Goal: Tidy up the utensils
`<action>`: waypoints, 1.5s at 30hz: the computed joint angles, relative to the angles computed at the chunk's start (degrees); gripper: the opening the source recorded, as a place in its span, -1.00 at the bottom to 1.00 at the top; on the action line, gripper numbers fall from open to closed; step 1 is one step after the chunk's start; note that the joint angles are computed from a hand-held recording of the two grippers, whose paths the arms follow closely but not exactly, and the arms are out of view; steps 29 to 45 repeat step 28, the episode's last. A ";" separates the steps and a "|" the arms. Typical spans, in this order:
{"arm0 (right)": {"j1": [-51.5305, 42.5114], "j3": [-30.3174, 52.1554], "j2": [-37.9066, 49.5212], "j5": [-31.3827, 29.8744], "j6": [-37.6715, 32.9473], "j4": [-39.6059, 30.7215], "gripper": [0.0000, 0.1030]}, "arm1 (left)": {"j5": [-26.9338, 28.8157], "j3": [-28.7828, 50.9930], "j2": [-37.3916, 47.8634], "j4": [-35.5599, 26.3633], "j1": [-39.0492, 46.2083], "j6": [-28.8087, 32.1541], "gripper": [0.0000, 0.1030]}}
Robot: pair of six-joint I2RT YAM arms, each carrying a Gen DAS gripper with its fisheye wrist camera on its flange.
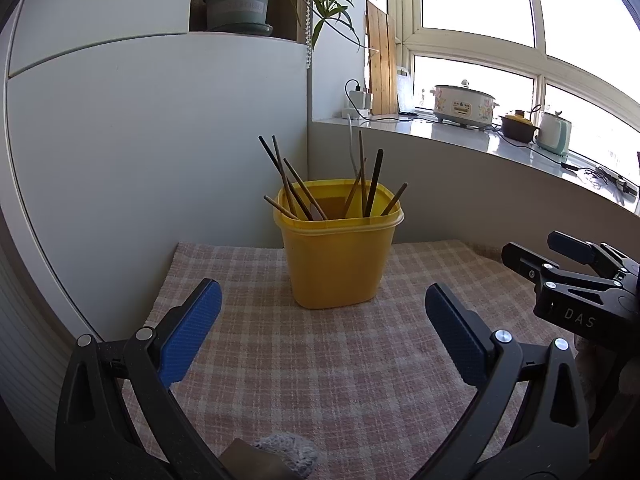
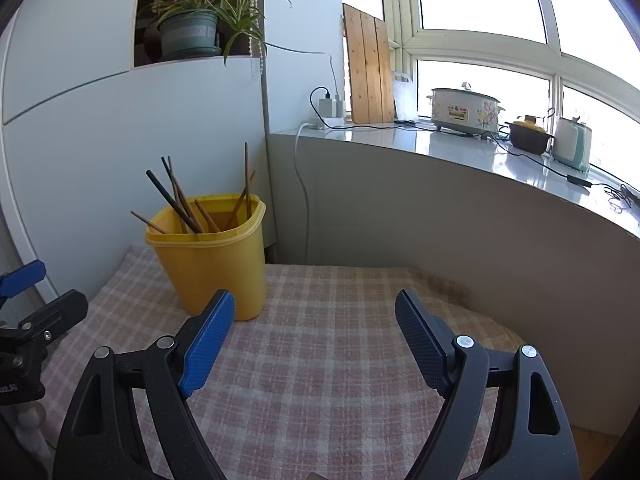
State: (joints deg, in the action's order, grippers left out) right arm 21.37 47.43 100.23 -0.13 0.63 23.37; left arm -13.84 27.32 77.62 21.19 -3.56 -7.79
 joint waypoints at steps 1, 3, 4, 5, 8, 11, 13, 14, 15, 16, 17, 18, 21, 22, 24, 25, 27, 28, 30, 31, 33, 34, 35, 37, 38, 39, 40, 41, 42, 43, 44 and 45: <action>-0.05 0.03 0.02 -0.04 0.06 -0.12 0.60 | -0.13 -0.06 -0.05 0.09 -0.13 0.04 1.00; -0.11 -0.02 0.17 0.02 0.21 -0.05 0.60 | -0.34 -0.12 -0.20 0.05 -0.33 -0.01 1.00; -0.18 -0.02 0.19 -0.02 0.26 -0.11 0.60 | -0.15 -0.12 -0.19 0.06 -0.24 -0.02 1.00; -0.25 -0.02 0.19 -0.08 0.31 -0.19 0.60 | -0.23 -0.10 -0.16 0.08 -0.28 -0.04 1.00; -0.49 0.02 0.13 -0.31 0.65 -0.47 0.60 | -0.05 -0.02 -0.28 -0.08 -0.15 0.02 1.00; -0.62 -0.04 0.04 -0.23 0.93 -0.45 0.60 | 0.02 -0.04 -0.41 -0.27 -0.19 -0.05 1.00; -0.65 -0.15 -0.06 -0.21 1.08 -0.41 0.60 | -0.25 -0.03 -0.63 -0.58 -0.45 -0.18 1.00; -0.62 -0.25 -0.13 -0.18 1.14 -0.38 0.60 | -0.11 -0.07 -0.67 -0.61 -0.34 -0.10 1.00; -0.66 -0.26 -0.10 -0.20 1.13 -0.41 0.60 | -0.02 -0.05 -0.94 -1.02 -0.35 -0.07 1.00; -0.65 -0.29 -0.11 -0.17 1.11 -0.47 0.60 | 0.06 0.02 -1.03 -1.31 -0.41 -0.08 1.00; -0.62 -0.31 -0.11 -0.15 1.07 -0.49 0.60 | 0.03 -0.09 -1.50 -1.75 -0.58 -0.15 1.00; -0.67 -0.32 -0.11 -0.12 0.99 -0.51 0.60 | -0.07 -0.24 -1.81 -1.86 -0.66 -0.21 1.00; -0.79 -0.11 0.02 -0.23 1.00 -0.78 0.60 | -0.20 -0.23 -2.02 -2.01 -0.74 -0.16 1.00; -0.88 -0.10 -0.01 -0.35 1.03 -0.89 0.60 | -0.29 -0.24 -2.11 -2.07 -0.77 -0.22 1.00; -1.00 -0.18 -0.08 -0.39 1.21 -0.94 0.60 | -0.54 -0.38 -2.41 -2.23 -0.77 -0.34 1.00; -1.02 -0.27 -0.16 -0.39 1.34 -0.92 0.60 | -0.69 -0.46 -2.61 -2.33 -0.78 -0.48 1.00; -1.11 -0.51 -0.28 -0.51 1.38 -0.83 0.60 | -0.44 -0.68 -2.94 -2.35 -0.47 -0.72 1.00; -1.10 -0.51 -0.25 -0.47 1.34 -0.82 0.60 | -0.20 -0.63 -2.96 -2.53 -0.36 -0.68 1.00; -1.10 -0.51 -0.25 -0.47 1.34 -0.82 0.60 | -0.20 -0.63 -2.96 -2.53 -0.36 -0.68 1.00; -1.10 -0.51 -0.25 -0.47 1.34 -0.82 0.60 | -0.20 -0.63 -2.96 -2.53 -0.36 -0.68 1.00; -1.10 -0.51 -0.25 -0.47 1.34 -0.82 0.60 | -0.20 -0.63 -2.96 -2.53 -0.36 -0.68 1.00; -1.10 -0.51 -0.25 -0.47 1.34 -0.82 0.60 | -0.20 -0.63 -2.96 -2.53 -0.36 -0.68 1.00; -1.10 -0.51 -0.25 -0.47 1.34 -0.82 0.60 | -0.20 -0.63 -2.96 -2.53 -0.36 -0.68 1.00; -1.10 -0.51 -0.25 -0.47 1.34 -0.82 0.60 | -0.20 -0.63 -2.96 -2.53 -0.36 -0.68 1.00; -1.10 -0.51 -0.25 -0.47 1.34 -0.82 0.60 | -0.20 -0.63 -2.96 -2.53 -0.36 -0.68 1.00; -1.10 -0.51 -0.25 -0.47 1.34 -0.82 0.60 | -0.20 -0.63 -2.96 -2.53 -0.36 -0.68 1.00; -1.10 -0.51 -0.25 -0.47 1.34 -0.82 0.60 | -0.20 -0.63 -2.96 -2.53 -0.36 -0.68 1.00; -1.10 -0.51 -0.25 -0.47 1.34 -0.82 0.60 | -0.20 -0.63 -2.96 -2.53 -0.36 -0.68 1.00; -1.10 -0.51 -0.25 -0.47 1.34 -0.82 0.60 | -0.20 -0.63 -2.96 -2.53 -0.36 -0.68 1.00; -1.10 -0.51 -0.25 -0.47 1.34 -0.82 0.60 | -0.20 -0.63 -2.96 -2.53 -0.36 -0.68 1.00; -1.10 -0.51 -0.25 -0.47 1.34 -0.82 0.60 | -0.20 -0.63 -2.96 -2.53 -0.36 -0.68 1.00; -1.10 -0.51 -0.25 -0.47 1.34 -0.82 0.60 | -0.20 -0.63 -2.96 -2.53 -0.36 -0.68 1.00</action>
